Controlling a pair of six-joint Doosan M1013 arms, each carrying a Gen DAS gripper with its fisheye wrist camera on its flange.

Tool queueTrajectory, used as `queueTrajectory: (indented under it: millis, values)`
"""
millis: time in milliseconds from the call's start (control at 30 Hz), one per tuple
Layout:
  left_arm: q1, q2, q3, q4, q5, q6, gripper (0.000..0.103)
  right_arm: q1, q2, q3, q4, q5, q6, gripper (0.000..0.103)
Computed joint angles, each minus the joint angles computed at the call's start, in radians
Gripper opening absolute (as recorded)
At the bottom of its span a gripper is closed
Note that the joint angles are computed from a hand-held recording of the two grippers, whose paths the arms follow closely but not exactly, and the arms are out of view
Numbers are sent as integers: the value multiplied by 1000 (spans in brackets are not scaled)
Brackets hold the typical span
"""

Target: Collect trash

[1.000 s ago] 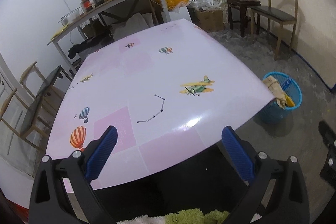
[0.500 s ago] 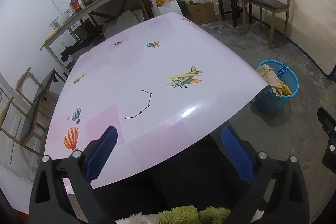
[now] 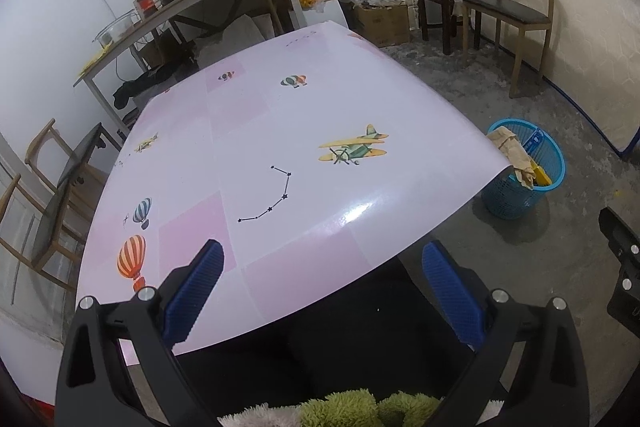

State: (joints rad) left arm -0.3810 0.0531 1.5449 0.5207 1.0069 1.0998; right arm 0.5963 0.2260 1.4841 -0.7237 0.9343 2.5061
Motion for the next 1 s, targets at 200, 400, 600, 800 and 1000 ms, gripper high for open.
queueTrajectory:
  millis: [200, 400, 600, 800, 1000]
  values:
    - [0, 0, 0, -4, 2, 0, 97, -2, 2, -7, 6, 0, -14, 95]
    - [1, 0, -1, -5, 2, 1, 97, -2, 1, -9, 2, 1, -16, 95]
    - [2, 1, -1, -10, 2, 4, 97, -4, 1, -9, 2, 0, -19, 95]
    - [2, 1, 0, -17, 3, 8, 97, -3, 0, -8, -3, 1, -14, 95]
    - [2, 2, -1, -21, 4, 8, 97, -5, 0, -8, -3, 1, -13, 95]
